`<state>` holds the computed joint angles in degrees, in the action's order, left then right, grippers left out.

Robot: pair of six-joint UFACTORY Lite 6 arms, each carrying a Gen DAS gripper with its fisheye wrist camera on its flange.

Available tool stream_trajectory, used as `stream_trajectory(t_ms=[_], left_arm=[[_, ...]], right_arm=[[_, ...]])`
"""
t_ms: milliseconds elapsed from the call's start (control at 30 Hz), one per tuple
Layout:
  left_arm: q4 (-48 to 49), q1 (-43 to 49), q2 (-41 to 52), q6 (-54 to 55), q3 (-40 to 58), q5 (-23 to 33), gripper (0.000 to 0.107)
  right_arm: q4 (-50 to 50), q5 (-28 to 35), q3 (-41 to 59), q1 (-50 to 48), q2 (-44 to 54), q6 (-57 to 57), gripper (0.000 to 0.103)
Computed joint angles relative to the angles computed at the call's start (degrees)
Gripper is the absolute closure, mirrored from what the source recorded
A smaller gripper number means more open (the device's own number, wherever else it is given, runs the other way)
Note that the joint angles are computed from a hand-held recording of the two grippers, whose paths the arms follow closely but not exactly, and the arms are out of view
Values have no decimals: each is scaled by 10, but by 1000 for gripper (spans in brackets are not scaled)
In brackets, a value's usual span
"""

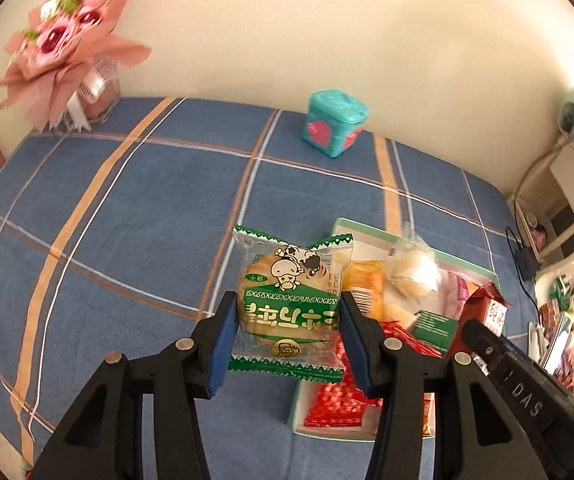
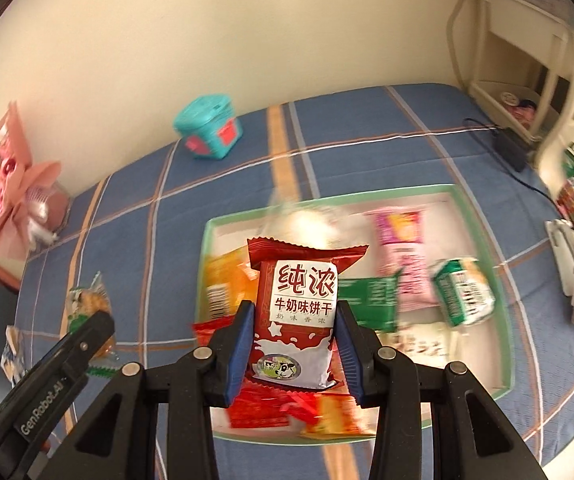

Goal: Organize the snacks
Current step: 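Carry the cookie over the tray with the left tool while the right tool carries the milk-biscuit packet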

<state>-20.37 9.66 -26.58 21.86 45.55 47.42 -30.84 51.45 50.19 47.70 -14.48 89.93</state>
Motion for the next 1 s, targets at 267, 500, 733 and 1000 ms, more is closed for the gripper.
stream_trajectory(t_ms=[267, 500, 733, 1000], left_arm=[[60, -187, -43, -124, -11, -17, 56], [106, -317, -26, -212, -8, -48, 56], [166, -374, 5, -262, -7, -88, 56], [136, -356, 29, -227, -14, -119, 56]], right_arm=[[12, 49, -98, -53, -156, -18, 60], [29, 87, -155, -115, -268, -64, 60], [54, 79, -177, -161, -298, -112, 60], [54, 61, -177, -145, -267, -102, 60]])
